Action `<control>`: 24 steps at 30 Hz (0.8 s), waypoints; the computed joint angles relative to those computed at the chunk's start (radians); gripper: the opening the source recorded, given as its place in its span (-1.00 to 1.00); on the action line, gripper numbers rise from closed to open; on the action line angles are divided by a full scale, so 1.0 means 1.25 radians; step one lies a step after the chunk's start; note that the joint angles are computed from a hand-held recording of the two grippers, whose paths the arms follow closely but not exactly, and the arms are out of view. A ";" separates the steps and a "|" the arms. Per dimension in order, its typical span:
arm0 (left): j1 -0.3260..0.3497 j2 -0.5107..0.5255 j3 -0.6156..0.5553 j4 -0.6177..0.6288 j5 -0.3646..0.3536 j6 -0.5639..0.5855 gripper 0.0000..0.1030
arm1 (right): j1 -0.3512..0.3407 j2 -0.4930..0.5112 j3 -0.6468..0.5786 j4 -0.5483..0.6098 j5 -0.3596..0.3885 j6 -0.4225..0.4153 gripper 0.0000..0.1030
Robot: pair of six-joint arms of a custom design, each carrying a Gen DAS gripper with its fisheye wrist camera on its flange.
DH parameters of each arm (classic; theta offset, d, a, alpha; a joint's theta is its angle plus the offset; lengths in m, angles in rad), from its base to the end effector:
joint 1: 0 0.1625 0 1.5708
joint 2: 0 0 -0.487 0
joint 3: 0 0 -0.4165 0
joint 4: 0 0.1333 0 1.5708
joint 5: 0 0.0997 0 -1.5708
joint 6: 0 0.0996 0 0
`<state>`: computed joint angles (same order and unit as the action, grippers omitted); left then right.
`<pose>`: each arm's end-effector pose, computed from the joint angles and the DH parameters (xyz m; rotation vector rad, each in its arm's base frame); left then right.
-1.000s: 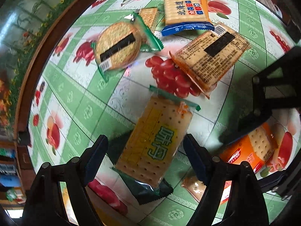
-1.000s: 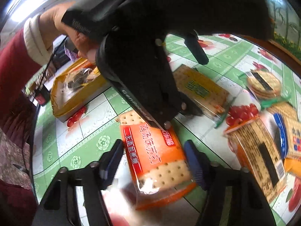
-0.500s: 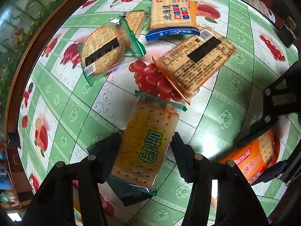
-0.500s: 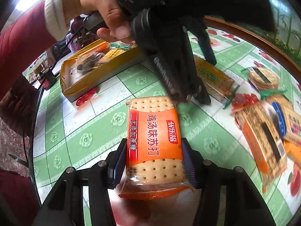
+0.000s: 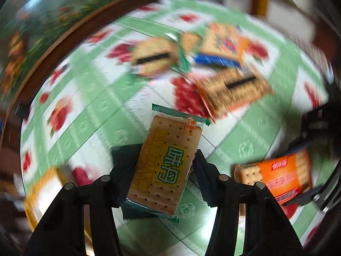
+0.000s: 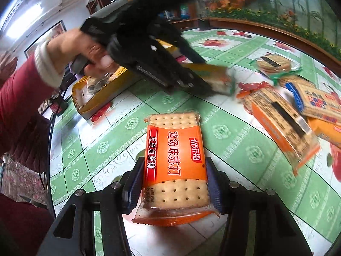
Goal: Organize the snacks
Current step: 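Carry both cracker packs to the tray and release them inside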
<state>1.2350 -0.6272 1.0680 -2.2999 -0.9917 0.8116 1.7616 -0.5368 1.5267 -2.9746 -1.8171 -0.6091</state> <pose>-0.1160 -0.9024 0.2190 1.2705 2.1660 -0.1778 0.2544 -0.7424 0.0150 1.0141 -2.5841 0.4986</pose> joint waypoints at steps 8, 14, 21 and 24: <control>0.021 -0.138 0.192 -0.259 -0.084 -0.233 0.02 | -0.006 -0.010 0.007 -0.028 0.030 0.037 0.07; 0.042 -0.216 0.306 -0.432 -0.063 -0.375 0.02 | 0.002 -0.002 -0.017 -0.028 0.088 0.075 0.07; 0.061 -0.270 0.374 -0.588 -0.006 -0.401 0.02 | 0.039 0.050 -0.099 -0.006 0.141 0.095 0.06; 0.069 -0.284 0.385 -0.626 0.009 -0.404 0.02 | 0.055 0.079 -0.149 0.022 0.163 0.106 0.06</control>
<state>1.3216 -0.9817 1.5494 -3.0825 -0.9810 0.3070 1.8302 -0.4376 1.3406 -2.9470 -1.6130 -0.4762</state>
